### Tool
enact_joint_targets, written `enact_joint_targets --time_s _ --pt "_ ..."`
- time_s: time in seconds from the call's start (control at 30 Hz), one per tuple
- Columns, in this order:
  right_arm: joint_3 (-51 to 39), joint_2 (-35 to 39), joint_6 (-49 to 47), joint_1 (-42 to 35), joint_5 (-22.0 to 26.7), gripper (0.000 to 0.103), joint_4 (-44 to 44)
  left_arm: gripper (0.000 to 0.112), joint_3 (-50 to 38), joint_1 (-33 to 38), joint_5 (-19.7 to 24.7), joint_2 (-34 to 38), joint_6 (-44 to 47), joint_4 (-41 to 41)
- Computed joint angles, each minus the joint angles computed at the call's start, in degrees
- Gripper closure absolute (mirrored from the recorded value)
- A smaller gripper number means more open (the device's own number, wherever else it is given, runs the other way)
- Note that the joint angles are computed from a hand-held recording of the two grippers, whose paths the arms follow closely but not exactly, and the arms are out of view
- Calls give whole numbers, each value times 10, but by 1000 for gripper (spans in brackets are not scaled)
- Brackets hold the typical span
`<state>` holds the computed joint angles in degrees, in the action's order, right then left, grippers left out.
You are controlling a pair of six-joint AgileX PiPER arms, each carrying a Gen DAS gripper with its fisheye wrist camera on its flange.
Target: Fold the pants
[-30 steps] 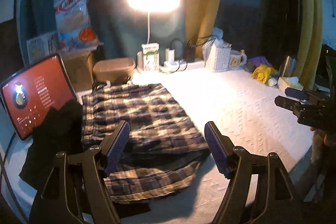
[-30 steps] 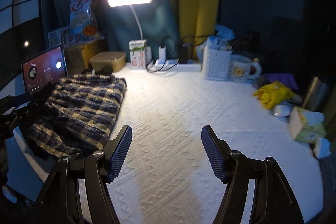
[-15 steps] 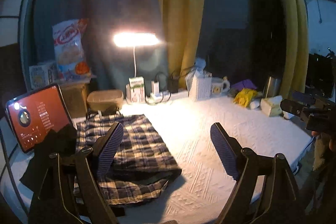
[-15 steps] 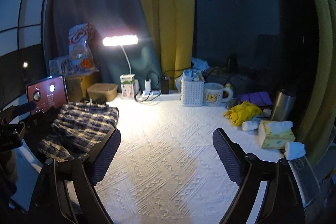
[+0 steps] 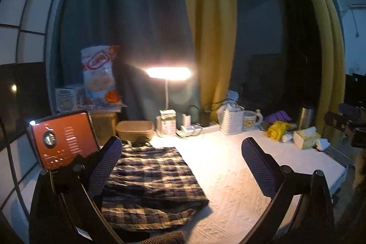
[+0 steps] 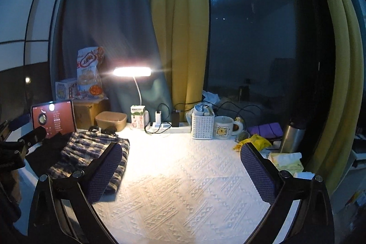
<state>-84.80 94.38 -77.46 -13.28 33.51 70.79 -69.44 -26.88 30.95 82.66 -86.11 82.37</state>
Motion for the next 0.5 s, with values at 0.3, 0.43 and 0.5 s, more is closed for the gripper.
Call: enact_joint_targets --time_s 0.3,0.43,0.5 --pt "1 -4 32 26 -18 0 -36 9 16 24 -33 -14 3 -13" --pt "-7 7 52 35 -21 0 -57 9 17 26 -36 -12 1 -12" --pt "-11 11 61 38 -23 0 -66 9 15 21 -27 -9 0 -8"
